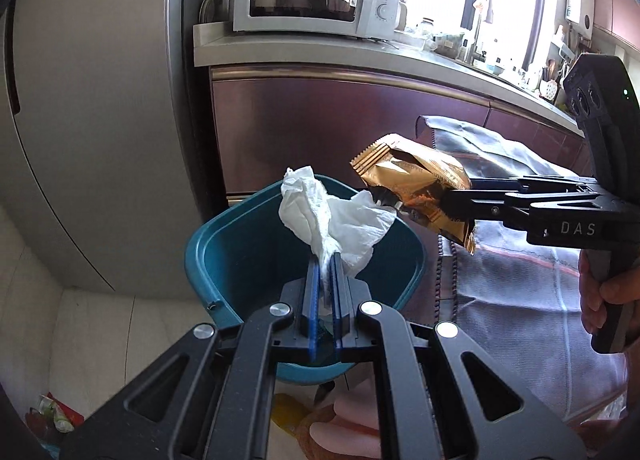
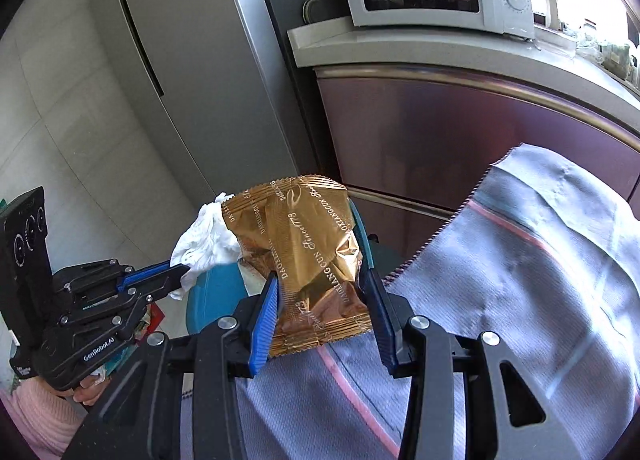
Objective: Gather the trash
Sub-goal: 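Carry tissue and gold wrapper to the teal bin and open both tools, then return both tools to the table and close the left tool on a gold wrapper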
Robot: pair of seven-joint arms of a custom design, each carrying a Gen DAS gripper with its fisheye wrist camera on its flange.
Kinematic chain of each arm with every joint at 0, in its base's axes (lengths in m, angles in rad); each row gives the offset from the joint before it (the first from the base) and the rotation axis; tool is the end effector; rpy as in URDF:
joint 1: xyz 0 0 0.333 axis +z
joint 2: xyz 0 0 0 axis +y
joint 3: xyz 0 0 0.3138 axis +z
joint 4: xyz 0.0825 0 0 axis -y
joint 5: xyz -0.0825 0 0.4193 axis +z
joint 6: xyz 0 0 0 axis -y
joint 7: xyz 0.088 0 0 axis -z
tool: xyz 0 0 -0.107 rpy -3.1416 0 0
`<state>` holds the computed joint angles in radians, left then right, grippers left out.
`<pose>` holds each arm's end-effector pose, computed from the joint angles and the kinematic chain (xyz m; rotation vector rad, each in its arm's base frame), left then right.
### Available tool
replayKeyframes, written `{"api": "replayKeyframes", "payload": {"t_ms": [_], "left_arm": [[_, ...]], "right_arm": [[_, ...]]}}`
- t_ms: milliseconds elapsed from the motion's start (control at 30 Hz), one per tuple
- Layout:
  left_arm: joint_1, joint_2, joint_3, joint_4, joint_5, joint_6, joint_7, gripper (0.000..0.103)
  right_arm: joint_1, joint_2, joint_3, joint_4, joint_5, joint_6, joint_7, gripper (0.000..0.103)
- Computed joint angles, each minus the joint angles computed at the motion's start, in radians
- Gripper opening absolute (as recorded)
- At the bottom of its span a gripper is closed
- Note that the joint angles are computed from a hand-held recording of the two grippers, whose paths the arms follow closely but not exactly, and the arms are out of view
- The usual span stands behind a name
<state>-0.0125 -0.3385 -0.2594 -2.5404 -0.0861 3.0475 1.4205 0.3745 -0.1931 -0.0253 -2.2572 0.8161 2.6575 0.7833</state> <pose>0.4828 -0.1320 0.4651 -1.7129 1.8247 -0.9035 0.5312 0.1712 0.4835 -2.0311 1.1858 -0.1909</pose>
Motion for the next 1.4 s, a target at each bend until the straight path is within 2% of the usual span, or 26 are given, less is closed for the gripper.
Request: {"api": "replayKeyframes", "payload": {"t_ms": [167, 267, 533, 700, 767, 833, 933, 1000, 1100, 1233, 1300, 1400], "left_arm": [[0.064, 0.060, -0.049, 0.040, 0.066, -0.011, -0.063, 0.006], [0.078, 0.083, -0.057, 0.054, 0.106, -0.016, -0.103, 0.006], [0.095, 0.138, -0.063, 0.092, 0.224, -0.031, -0.221, 0.009], [0.083, 0.156, -0.049, 0.105, 0.286, -0.041, -0.279, 0.011], [0.078, 0.159, -0.044, 0.107, 0.305, -0.038, -0.299, 0.016], [0.068, 0.156, -0.035, 0.102, 0.307, -0.027, -0.309, 0.026], [0.083, 0.140, -0.052, 0.091, 0.338, -0.015, -0.345, 0.036], [0.071, 0.126, -0.046, 0.081, 0.326, 0.001, -0.338, 0.036], [0.041, 0.095, -0.033, 0.057, 0.277, 0.039, -0.300, 0.041], [-0.053, 0.065, 0.016, 0.030, 0.164, 0.105, -0.197, 0.047], [-0.149, 0.057, 0.081, 0.023, 0.100, 0.128, -0.128, 0.050], [-0.352, 0.057, 0.221, 0.027, 0.006, 0.158, -0.005, 0.054]], "right_arm": [[-0.012, 0.062, 0.029, 0.054, -0.085, -0.020, 0.070, 0.041], [-0.020, 0.093, 0.045, 0.082, -0.114, -0.032, 0.099, 0.041], [-0.037, 0.135, 0.076, 0.118, -0.185, -0.050, 0.161, 0.046], [-0.042, 0.139, 0.082, 0.115, -0.175, -0.053, 0.160, 0.048], [-0.044, 0.128, 0.078, 0.102, -0.143, -0.049, 0.141, 0.049], [-0.046, 0.113, 0.072, 0.088, -0.111, -0.043, 0.121, 0.049], [-0.043, 0.070, 0.054, 0.048, -0.043, -0.034, 0.078, 0.051], [-0.035, 0.026, 0.036, 0.011, 0.005, -0.028, 0.040, 0.052], [-0.017, -0.053, 0.007, -0.057, 0.045, -0.002, -0.008, 0.054], [0.014, -0.176, -0.038, -0.158, 0.068, 0.044, -0.042, 0.056], [0.030, -0.247, -0.068, -0.212, 0.064, 0.068, -0.048, 0.057], [0.033, -0.363, -0.104, -0.302, 0.034, 0.113, -0.030, 0.058]]}}
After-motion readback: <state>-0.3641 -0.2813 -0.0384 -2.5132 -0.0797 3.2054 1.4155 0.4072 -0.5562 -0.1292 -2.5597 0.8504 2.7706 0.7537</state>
